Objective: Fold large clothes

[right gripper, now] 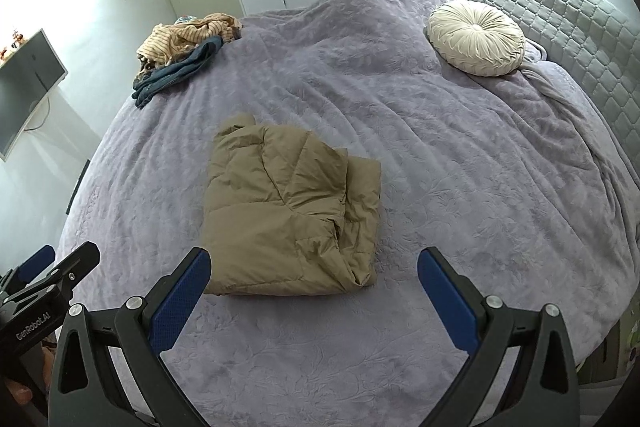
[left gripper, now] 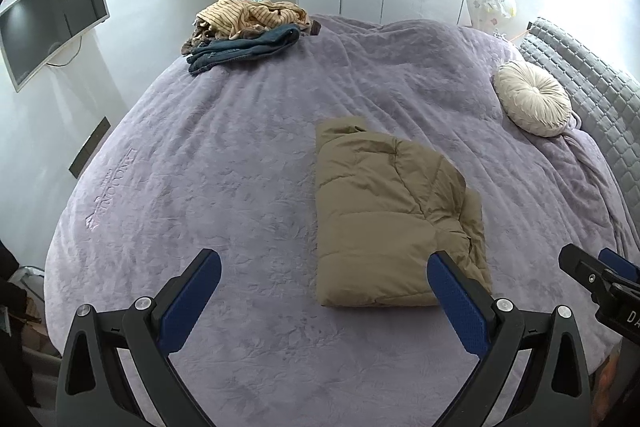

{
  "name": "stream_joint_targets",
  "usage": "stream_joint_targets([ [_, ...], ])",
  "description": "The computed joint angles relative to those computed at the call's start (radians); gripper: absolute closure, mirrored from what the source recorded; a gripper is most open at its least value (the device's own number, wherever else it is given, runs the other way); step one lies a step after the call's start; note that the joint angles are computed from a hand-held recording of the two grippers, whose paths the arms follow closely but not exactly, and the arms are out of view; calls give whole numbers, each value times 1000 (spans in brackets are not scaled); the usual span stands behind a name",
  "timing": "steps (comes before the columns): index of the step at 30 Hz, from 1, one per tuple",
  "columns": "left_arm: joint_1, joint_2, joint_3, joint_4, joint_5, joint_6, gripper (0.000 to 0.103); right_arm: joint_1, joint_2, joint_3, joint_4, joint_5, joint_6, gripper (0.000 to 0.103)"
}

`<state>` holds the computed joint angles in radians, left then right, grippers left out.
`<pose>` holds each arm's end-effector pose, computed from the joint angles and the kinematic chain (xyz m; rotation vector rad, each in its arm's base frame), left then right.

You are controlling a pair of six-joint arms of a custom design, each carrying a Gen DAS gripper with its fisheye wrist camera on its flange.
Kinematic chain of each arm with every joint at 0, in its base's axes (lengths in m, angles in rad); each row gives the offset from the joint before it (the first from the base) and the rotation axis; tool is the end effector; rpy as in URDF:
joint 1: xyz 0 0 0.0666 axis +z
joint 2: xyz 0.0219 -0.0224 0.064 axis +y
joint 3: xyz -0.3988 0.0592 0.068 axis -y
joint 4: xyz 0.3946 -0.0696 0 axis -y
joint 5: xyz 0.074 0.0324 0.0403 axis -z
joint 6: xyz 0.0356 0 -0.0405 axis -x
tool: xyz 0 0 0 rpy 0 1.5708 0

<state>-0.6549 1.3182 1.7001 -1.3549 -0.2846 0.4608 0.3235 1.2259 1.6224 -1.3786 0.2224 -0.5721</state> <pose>0.3350 -0.2451 0.5913 0.1317 2.4865 -0.1034 0.3584 0.1115 0.5908 0.3966 2.4873 0.0771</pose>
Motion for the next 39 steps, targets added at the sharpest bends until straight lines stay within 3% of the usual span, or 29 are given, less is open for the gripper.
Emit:
stream_joint_targets([
  [39,-8,-4,8,-13,0,12,0,14,11,23,-14,9,-7,0],
])
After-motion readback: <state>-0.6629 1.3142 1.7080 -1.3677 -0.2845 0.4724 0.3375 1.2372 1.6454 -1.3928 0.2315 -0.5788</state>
